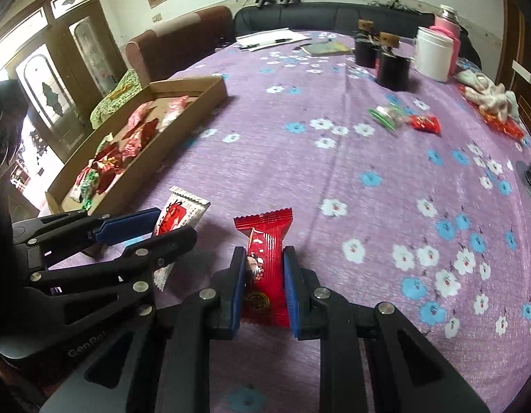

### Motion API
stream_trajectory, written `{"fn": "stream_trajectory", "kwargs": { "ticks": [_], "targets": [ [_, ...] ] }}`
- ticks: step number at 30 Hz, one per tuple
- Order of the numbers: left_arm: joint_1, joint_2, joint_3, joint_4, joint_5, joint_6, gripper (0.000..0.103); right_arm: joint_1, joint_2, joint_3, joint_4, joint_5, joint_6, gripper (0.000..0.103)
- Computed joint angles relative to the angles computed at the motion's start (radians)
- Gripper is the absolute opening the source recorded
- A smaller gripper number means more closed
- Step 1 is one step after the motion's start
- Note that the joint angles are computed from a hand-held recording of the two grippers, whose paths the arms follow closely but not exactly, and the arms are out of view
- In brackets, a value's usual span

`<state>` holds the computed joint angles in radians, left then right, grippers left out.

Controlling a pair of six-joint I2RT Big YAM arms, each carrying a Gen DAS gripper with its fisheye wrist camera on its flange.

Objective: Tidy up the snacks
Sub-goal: 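Carry the white-and-red pack and red candy bar over the cardboard box with both grippers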

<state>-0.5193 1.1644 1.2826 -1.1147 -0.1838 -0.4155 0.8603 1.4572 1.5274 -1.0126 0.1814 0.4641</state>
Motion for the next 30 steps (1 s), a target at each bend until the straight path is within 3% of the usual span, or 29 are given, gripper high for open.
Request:
{"fn": "stream_trajectory", "kwargs": {
  "ticks": [8, 20, 30],
  "targets": [
    [0.064, -0.050, -0.007, 0.002, -0.003, 0.002, 0.034, 0.021, 0.067, 0.110, -0.023, -0.009, -0.043, 0.020],
    [0.297, -0.091, -0.007, -0.026, 0.044, 0.006, 0.034, 0.071, 0.312, 0.462, -0.102, -0.047, -0.174, 0.021],
    [0.421, -0.128, -0.045, -0.059, 0.055, 0.031, 0.035, 0.106, 0.463, 0.665, -0.178, -0.110, -0.209, 0.021]
  ]
}}
